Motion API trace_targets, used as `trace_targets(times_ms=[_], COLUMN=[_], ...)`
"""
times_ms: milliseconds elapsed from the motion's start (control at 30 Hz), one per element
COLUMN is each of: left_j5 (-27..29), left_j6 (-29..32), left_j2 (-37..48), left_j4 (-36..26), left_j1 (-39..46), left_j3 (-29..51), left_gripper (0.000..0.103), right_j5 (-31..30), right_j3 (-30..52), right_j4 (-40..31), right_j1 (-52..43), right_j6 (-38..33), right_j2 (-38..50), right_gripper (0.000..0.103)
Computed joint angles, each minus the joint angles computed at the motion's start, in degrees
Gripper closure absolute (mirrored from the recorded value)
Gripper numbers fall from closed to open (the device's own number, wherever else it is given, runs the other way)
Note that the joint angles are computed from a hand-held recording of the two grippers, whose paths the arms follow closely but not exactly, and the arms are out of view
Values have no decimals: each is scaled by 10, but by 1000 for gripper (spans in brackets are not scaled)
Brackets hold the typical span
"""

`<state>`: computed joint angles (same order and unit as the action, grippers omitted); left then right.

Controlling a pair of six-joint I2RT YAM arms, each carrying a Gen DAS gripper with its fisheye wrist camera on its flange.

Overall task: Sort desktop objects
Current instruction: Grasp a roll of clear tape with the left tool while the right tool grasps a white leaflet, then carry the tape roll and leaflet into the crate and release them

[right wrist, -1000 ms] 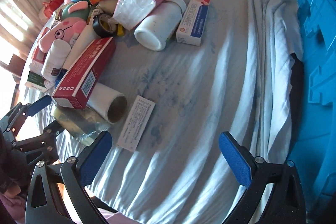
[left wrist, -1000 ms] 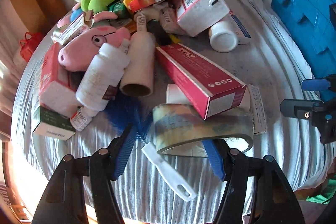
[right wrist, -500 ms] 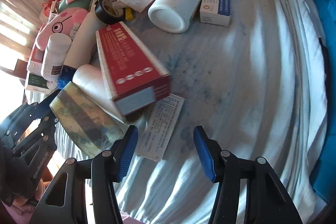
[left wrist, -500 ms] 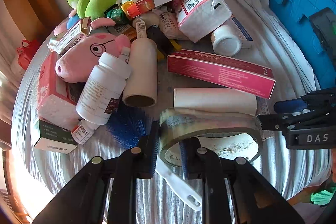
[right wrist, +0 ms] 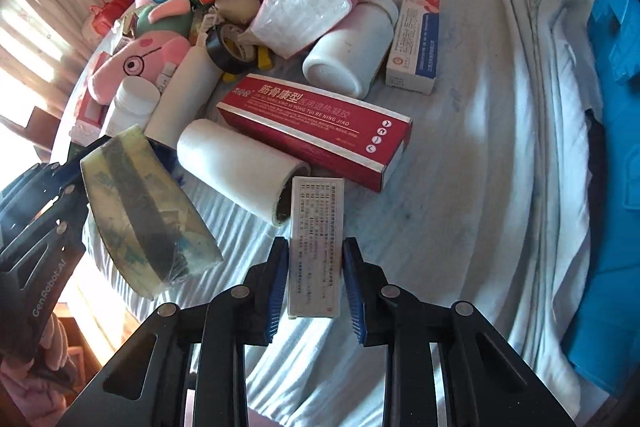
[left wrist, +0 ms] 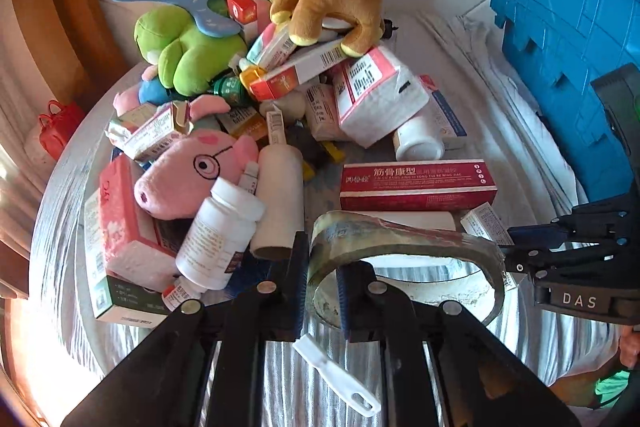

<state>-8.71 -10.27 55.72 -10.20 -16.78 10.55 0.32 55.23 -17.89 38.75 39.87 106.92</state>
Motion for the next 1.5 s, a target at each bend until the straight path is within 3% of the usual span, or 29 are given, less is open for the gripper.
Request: trace_targets(times_ms=[300,600,900,1100,1200,1300,1367,1500], left_j5=[-34,-55,-119,-145,-141,-135,-118,-52], left_j6=[-12,-12,-14,-12,-11,-9,-18,-43], left_j2=[-75,-69,19,124,200,295,384,597], left_j4=[-83,-109,-87,-91,-120,-172,-250,-391], left_j1=[-36,-94,-216,-299,-334,-369,-388,-395], left_j3=[75,201,361,508,616,754,888,1176], left_gripper=[90,90,90,90,90,90,90,90], right_j5=[100,246,383,429,389,239,156,-29], right_j3=[-23,61,143,177,189,187,187,188], right_j4=[-50,-171,-324,-427,-452,-435,-430,-419], right_j1=[3,21,10,-52,-154,-370,-514,-792], right_j6=[-23,-43,-49,-74,-142,-284,-360,-519], right_j2=[-159,-260,-383,-485,-531,-566,-566,-497], right_gripper=[77,77,77,77,77,77,77,77])
